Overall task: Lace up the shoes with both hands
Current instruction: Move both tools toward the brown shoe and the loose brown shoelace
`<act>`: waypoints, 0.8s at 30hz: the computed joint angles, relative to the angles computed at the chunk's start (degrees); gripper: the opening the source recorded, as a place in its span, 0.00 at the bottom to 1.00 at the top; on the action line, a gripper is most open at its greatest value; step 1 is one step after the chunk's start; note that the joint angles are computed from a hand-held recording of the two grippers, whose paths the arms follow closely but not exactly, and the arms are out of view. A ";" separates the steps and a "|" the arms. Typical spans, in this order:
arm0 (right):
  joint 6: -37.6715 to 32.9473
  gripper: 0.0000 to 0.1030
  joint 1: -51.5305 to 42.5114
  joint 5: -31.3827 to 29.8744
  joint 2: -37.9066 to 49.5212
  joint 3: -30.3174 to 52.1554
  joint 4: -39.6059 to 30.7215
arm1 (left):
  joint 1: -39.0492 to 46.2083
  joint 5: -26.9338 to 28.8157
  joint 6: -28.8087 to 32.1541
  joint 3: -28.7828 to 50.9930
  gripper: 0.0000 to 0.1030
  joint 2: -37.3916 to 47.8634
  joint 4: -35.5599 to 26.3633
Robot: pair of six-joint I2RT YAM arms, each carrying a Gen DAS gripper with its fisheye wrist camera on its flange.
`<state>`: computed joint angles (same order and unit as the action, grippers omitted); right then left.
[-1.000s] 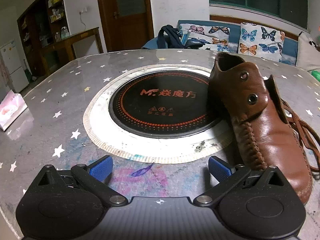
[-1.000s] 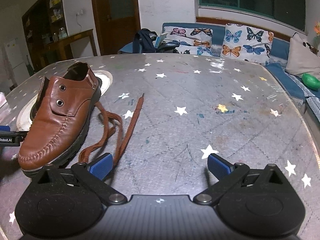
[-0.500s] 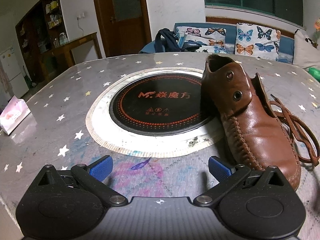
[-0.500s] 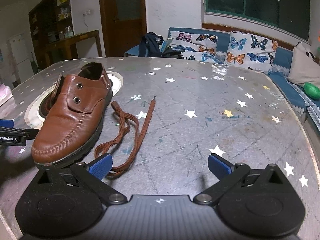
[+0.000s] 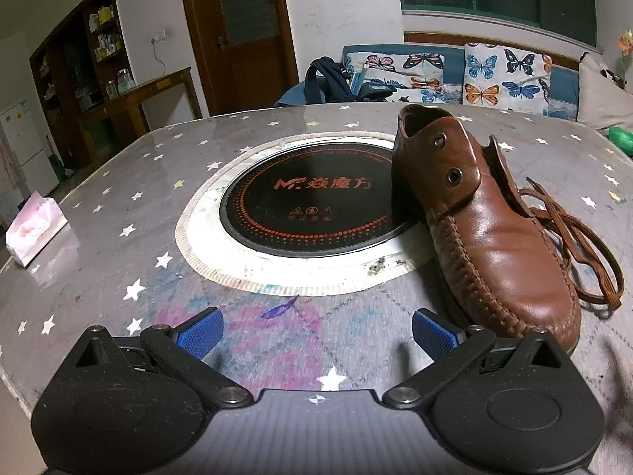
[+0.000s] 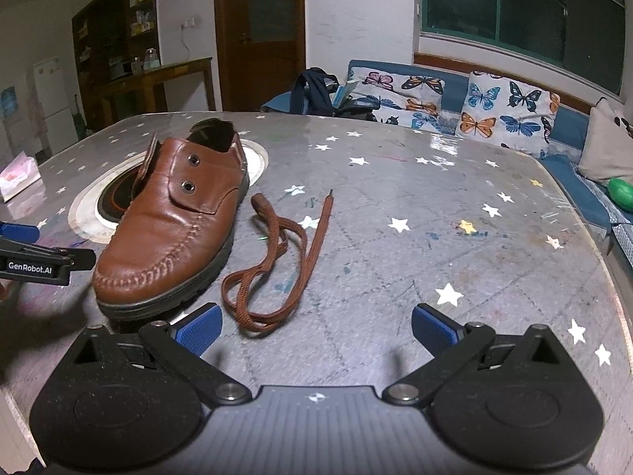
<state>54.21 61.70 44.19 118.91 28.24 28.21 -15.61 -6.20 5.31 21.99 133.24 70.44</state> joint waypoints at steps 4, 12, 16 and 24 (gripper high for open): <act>1.07 1.00 1.32 0.47 0.38 0.45 -0.78 | 0.04 0.24 0.13 -1.26 1.00 0.17 1.72; 2.99 1.00 3.73 1.73 0.49 1.22 -2.57 | -0.72 0.21 0.39 -3.58 1.00 0.96 5.47; 4.28 1.00 5.17 2.60 0.42 1.48 -3.71 | -1.26 -0.09 0.64 -4.83 1.00 1.20 7.47; 6.83 1.00 7.73 4.41 -0.08 1.85 -6.31 | -2.44 -0.60 0.92 -7.22 1.00 1.85 11.43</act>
